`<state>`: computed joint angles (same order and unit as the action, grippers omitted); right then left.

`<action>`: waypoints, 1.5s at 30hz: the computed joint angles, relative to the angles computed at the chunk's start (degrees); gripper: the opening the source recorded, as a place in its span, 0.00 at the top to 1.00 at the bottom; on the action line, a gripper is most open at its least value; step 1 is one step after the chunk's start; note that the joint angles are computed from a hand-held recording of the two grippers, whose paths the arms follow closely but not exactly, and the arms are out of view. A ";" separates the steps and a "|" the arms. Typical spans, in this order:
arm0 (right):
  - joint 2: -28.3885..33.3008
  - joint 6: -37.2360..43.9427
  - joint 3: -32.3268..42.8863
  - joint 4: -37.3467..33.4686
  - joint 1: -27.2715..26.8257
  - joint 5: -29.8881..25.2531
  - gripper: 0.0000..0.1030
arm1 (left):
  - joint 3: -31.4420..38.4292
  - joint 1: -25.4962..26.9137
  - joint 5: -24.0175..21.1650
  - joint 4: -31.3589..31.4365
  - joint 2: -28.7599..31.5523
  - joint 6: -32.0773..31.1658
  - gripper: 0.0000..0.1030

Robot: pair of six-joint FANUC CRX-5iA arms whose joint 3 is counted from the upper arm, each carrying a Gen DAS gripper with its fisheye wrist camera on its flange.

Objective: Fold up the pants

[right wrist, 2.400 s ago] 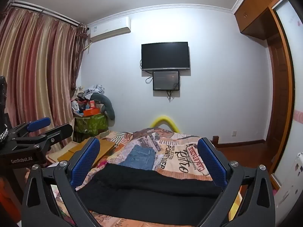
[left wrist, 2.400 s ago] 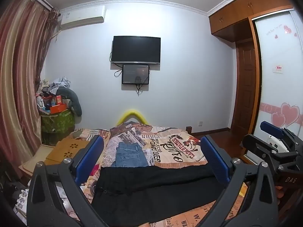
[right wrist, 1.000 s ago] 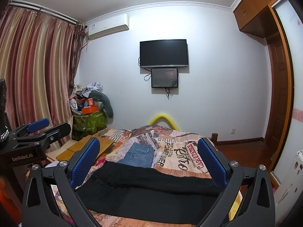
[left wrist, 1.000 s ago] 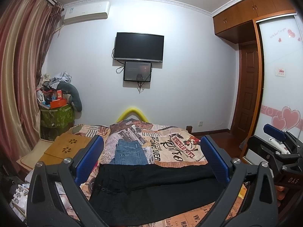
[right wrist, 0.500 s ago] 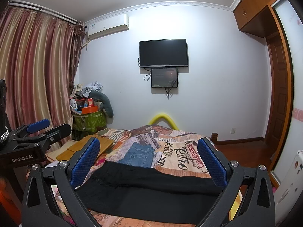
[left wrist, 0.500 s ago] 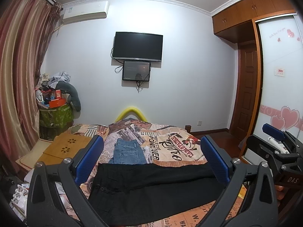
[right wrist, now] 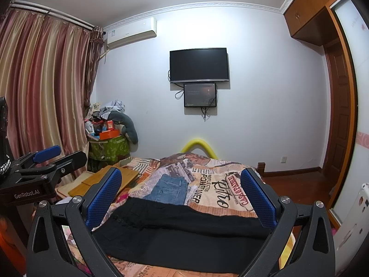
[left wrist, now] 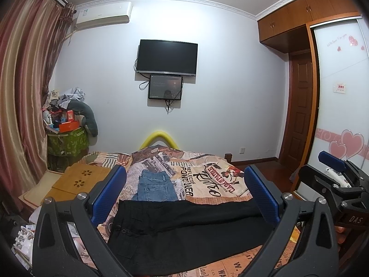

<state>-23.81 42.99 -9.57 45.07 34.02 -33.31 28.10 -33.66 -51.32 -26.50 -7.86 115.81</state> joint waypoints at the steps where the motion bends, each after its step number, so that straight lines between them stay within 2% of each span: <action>1: 0.02 0.01 0.01 0.03 -0.04 0.02 0.01 | 0.09 0.03 -0.02 0.04 0.06 -0.02 0.00; 20: 1.54 0.52 1.00 -1.32 -0.62 -0.46 0.01 | -0.76 2.29 0.73 3.14 0.53 -2.16 0.00; 31: 7.72 3.41 3.84 -4.27 -4.26 -1.42 0.01 | 1.50 11.15 -0.94 12.92 7.52 -6.88 0.00; 33: 9.20 5.94 4.97 -6.71 -5.25 -1.47 0.01 | 2.50 12.84 -1.85 14.19 9.49 -7.39 0.00; 38: 14.20 14.23 9.99 -15.10 -7.80 -3.87 0.01 | 7.31 15.33 -5.98 12.01 16.07 -7.51 0.00; 40: 16.88 17.71 12.80 -18.90 -9.27 -5.59 0.01 | 9.22 17.62 -7.97 14.51 19.23 -8.97 0.00; 42: 19.46 20.24 15.17 -21.37 -10.55 -6.92 0.01 | 9.49 19.95 -8.14 17.74 21.36 -9.67 0.00; 45: 23.17 24.05 18.86 -24.99 -12.33 -9.30 0.01 | 10.84 21.62 -8.97 16.88 24.43 -8.59 0.00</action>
<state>-0.64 67.04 9.29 20.08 21.69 -42.61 38.93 -12.03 -60.29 -9.61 16.57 107.22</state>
